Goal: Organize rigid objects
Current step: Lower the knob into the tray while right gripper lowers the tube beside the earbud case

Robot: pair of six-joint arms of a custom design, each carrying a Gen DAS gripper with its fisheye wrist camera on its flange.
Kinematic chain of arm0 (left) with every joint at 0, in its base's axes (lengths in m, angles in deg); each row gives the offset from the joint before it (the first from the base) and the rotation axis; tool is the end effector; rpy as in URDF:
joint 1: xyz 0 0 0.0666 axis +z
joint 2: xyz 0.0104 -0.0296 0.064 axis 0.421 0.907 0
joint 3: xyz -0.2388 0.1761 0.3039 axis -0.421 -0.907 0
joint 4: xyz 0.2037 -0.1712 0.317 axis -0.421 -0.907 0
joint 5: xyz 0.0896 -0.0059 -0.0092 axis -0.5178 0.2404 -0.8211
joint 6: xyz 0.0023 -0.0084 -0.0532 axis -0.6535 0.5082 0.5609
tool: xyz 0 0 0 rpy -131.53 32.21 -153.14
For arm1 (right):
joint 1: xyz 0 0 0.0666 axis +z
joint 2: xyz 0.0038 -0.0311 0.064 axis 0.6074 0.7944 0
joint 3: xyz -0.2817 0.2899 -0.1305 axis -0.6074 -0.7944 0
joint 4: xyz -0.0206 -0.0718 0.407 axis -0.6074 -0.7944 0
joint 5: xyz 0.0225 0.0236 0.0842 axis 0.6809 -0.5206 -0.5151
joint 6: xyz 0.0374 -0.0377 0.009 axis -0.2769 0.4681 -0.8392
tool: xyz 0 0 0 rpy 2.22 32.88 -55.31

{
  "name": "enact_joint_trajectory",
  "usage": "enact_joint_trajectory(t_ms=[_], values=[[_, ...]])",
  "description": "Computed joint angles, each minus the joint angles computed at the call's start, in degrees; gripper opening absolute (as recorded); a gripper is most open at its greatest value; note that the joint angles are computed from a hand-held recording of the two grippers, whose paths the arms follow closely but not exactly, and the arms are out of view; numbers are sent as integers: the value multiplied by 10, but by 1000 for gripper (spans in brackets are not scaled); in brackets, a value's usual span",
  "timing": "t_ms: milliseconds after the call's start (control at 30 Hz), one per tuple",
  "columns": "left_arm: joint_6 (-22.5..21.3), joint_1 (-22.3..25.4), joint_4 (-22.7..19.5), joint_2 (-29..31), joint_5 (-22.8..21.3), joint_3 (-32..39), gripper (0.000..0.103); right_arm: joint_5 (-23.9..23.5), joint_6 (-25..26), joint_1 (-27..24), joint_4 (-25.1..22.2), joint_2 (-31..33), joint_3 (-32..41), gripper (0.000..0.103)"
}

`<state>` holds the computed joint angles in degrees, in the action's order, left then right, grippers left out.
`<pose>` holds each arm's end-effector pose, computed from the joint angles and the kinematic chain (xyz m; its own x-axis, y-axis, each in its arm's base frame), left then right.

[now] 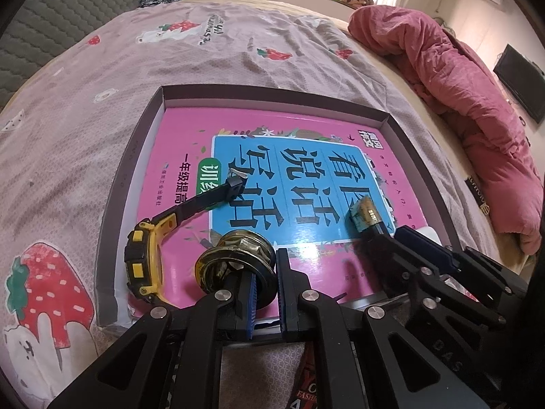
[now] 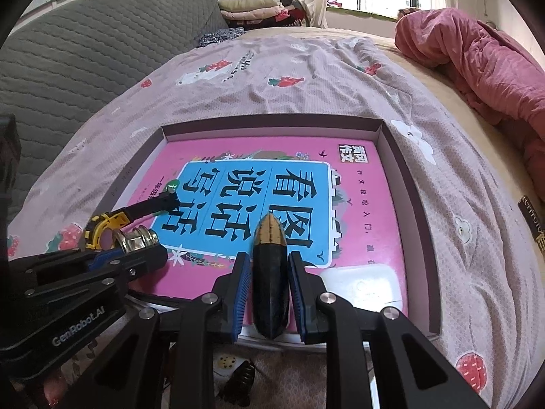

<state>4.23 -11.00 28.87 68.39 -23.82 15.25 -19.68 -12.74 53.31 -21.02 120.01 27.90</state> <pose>0.5397 -0.3813 0.4041 -0.8232 -0.2804 -0.4936 -0.1801 0.9536 -0.2412 0.5551 0.1630 0.4113 -0.7630 -0.2633 -0.5903 -0.3836 0.9195 0.0856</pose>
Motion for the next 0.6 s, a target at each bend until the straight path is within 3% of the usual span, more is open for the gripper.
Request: enact_joint_trajectory(t_ms=[600], values=[[-4, -5, -12, 5, -3, 10, 12, -2, -2, -8, 4, -18, -13, 23]])
